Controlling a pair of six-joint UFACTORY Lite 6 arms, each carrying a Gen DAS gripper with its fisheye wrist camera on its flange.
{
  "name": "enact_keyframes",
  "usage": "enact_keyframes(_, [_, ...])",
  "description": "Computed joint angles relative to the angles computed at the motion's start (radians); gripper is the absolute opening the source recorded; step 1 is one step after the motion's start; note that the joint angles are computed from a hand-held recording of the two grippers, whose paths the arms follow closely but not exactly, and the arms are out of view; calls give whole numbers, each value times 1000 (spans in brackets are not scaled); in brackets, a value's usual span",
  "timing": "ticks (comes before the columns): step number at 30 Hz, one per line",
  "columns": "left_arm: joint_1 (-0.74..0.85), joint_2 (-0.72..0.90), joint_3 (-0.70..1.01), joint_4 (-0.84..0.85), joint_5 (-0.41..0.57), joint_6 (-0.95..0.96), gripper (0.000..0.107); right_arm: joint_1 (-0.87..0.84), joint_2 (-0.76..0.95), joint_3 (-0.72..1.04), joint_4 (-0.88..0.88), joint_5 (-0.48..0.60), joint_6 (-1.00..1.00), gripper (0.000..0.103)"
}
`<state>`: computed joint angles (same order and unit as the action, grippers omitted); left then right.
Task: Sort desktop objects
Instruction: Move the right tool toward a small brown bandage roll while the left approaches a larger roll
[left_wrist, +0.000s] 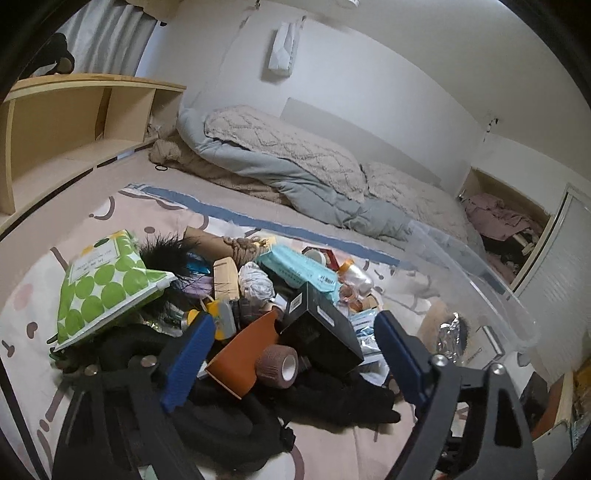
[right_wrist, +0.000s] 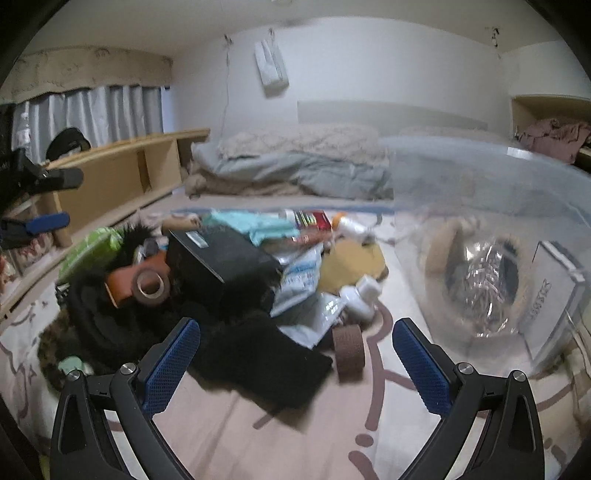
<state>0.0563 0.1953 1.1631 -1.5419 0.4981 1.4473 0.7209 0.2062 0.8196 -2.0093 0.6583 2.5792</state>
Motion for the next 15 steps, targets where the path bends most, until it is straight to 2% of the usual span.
enact_keyframes(4, [-22,7,6,25,-32,-11,75,-51,17,32,41,-55,-46,103])
enact_keyframes(9, [-40,9,7,34,-40,-7,75,-152,78,131,113,-169,-141,100])
enact_keyframes(11, [-49,7,5,32,-46,2,75,-153,113,167,157,-150,-218,69])
enact_keyframes(14, [-56,7,6,31,-49,10,75,-165,165,216,231,-153,-313,51])
enact_keyframes(15, [-55,5,3,27,-47,15,75,-176,174,223,220,-167,-308,49])
